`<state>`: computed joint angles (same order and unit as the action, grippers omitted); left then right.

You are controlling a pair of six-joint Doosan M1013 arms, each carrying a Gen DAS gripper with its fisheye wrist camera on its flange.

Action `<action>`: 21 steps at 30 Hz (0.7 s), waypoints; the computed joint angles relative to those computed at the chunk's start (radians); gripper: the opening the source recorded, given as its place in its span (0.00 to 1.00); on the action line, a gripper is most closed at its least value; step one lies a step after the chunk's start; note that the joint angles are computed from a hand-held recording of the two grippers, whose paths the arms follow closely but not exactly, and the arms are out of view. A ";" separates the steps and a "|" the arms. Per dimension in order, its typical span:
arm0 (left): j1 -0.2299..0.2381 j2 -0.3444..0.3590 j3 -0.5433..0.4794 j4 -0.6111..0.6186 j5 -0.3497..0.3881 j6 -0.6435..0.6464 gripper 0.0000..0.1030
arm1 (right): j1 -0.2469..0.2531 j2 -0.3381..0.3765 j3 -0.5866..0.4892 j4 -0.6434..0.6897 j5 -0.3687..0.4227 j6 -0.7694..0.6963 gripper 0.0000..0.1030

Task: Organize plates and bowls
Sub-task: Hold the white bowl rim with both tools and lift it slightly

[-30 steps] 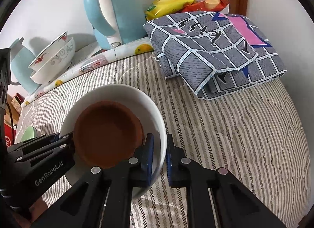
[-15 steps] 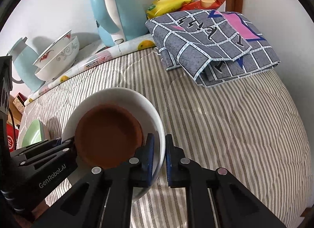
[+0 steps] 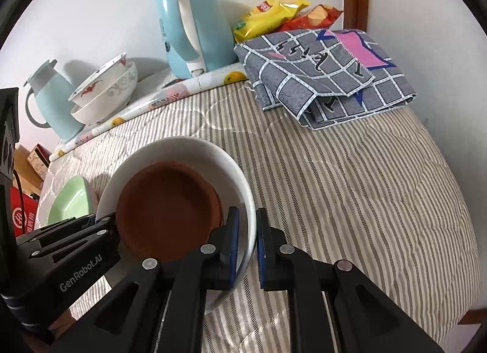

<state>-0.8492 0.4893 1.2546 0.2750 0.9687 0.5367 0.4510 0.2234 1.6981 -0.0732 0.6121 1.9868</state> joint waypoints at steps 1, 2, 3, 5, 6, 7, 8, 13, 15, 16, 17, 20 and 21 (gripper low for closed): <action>-0.002 -0.005 0.002 0.007 0.000 -0.004 0.09 | 0.002 -0.005 0.003 -0.004 -0.002 0.005 0.10; -0.004 -0.010 0.005 0.012 -0.001 -0.006 0.09 | 0.005 -0.010 0.005 -0.011 -0.004 0.013 0.10; -0.006 -0.013 0.007 0.017 -0.001 -0.010 0.09 | 0.009 -0.016 0.007 -0.021 -0.005 0.023 0.10; -0.010 -0.023 0.012 0.027 -0.002 -0.017 0.09 | 0.014 -0.025 0.011 -0.033 -0.006 0.036 0.10; -0.012 -0.027 0.014 0.031 -0.001 -0.018 0.09 | 0.017 -0.030 0.013 -0.041 -0.007 0.043 0.10; -0.014 -0.030 0.015 0.035 0.000 -0.020 0.09 | 0.022 -0.035 0.015 -0.053 -0.008 0.054 0.10; -0.016 -0.035 0.017 0.039 0.000 -0.023 0.09 | 0.023 -0.039 0.016 -0.058 -0.009 0.059 0.10; -0.022 -0.052 0.030 0.053 -0.003 -0.032 0.09 | 0.033 -0.056 0.022 -0.074 -0.016 0.084 0.10; -0.024 -0.059 0.035 0.059 -0.003 -0.035 0.09 | 0.040 -0.061 0.024 -0.087 -0.016 0.094 0.10; -0.025 -0.061 0.036 0.060 -0.003 -0.035 0.09 | 0.042 -0.065 0.026 -0.093 -0.015 0.101 0.10; -0.025 -0.065 0.040 0.062 -0.005 -0.036 0.09 | 0.046 -0.067 0.026 -0.100 -0.014 0.110 0.10; -0.025 -0.075 0.050 0.063 -0.013 -0.038 0.09 | 0.053 -0.072 0.027 -0.111 -0.010 0.132 0.10; -0.025 -0.078 0.054 0.063 -0.017 -0.037 0.09 | 0.056 -0.073 0.028 -0.115 -0.010 0.139 0.10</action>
<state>-0.8738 0.4111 1.3083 0.3375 0.9521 0.4992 0.5066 0.1501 1.7256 -0.1885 0.6024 2.1253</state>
